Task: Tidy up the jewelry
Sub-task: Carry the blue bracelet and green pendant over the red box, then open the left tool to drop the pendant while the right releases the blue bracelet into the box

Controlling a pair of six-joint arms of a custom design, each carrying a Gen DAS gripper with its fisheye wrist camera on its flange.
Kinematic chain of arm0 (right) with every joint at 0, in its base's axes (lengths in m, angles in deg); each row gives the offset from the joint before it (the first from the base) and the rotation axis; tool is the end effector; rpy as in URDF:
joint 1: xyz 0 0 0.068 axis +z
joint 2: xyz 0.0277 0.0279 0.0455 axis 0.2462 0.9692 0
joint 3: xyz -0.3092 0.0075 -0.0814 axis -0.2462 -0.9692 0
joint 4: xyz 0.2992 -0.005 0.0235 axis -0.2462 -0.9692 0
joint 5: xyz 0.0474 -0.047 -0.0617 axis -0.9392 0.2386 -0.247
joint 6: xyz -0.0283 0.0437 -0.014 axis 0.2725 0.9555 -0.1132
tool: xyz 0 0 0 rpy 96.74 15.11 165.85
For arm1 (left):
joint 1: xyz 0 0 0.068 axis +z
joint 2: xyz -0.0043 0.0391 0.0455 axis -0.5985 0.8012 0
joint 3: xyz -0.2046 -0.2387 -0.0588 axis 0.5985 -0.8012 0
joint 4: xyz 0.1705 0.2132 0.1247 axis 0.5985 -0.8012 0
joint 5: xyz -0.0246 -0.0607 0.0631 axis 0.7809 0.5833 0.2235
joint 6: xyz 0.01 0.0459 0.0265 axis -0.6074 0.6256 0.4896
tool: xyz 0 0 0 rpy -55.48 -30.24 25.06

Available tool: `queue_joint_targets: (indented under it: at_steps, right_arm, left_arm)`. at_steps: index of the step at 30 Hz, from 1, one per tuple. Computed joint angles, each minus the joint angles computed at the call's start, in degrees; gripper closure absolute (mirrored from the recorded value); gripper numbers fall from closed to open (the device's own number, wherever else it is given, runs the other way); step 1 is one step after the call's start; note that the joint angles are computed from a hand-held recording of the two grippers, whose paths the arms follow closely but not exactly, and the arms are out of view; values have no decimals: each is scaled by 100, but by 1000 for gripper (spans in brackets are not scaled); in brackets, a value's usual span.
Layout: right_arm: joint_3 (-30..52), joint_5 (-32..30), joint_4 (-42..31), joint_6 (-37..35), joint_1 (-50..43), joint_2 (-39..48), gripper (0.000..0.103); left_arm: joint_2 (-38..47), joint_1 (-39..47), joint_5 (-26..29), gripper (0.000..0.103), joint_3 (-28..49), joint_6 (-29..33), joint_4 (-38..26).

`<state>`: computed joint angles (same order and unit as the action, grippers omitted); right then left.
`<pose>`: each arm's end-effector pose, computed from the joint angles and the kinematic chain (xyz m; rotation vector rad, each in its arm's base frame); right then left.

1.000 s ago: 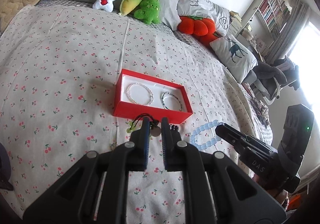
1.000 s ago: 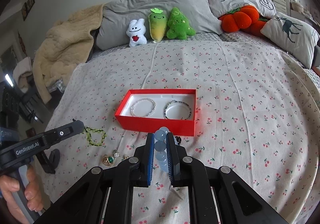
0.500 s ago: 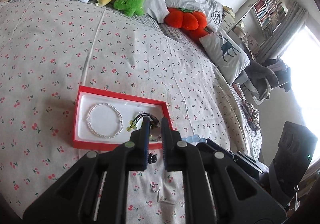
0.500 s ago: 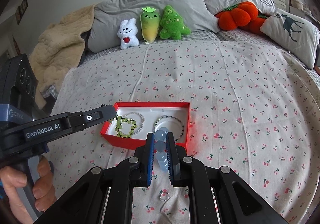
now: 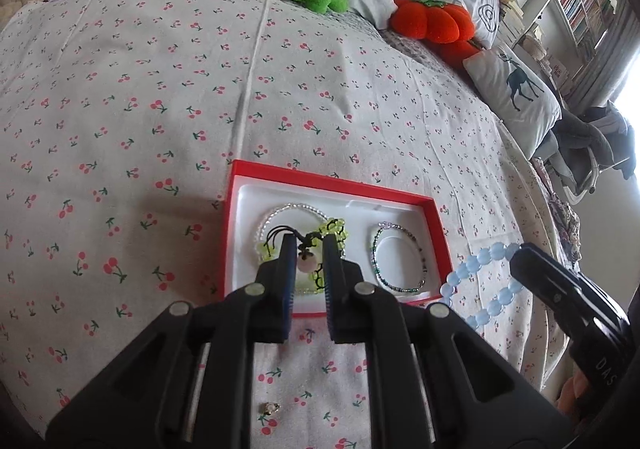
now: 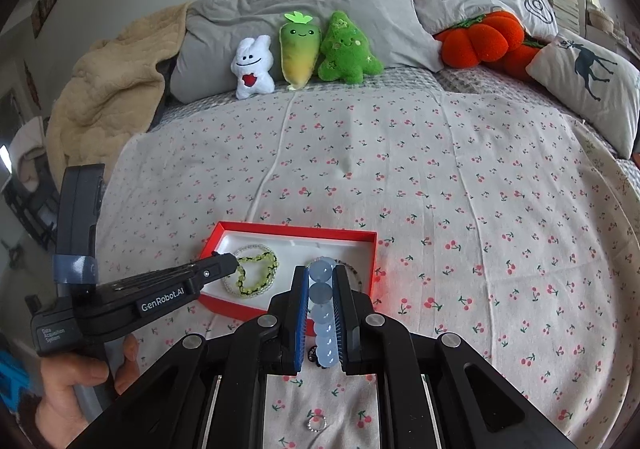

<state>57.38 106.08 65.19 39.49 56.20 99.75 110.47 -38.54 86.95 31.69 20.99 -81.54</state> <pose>0.2222 0.1811 0.1604 0.0937 2.4005 0.1522 0.3022 -0.0257 0.0975 0.2285 2.5098 -0.6138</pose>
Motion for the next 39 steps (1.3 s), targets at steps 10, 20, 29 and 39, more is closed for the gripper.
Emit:
queue_joint_targets:
  at_steps: [10,20,29,39]
  right_arm:
    - [430,-36,-130,-153,3,348,91]
    - [903,-109,-242,-126,88,681,91]
    - [1283,-203,186,-255,-42,1243,91]
    - [999,-165,166,75,-413,1647,91]
  left_arm:
    - [-705,367,26,54,-367,501,-143]
    - [-1033,1133,246,44,-865,1095,-291]
    - [-917,1577,333,41,-1083,1500,-343]
    - [-778,1557,160,38,-1160,1668,-331]
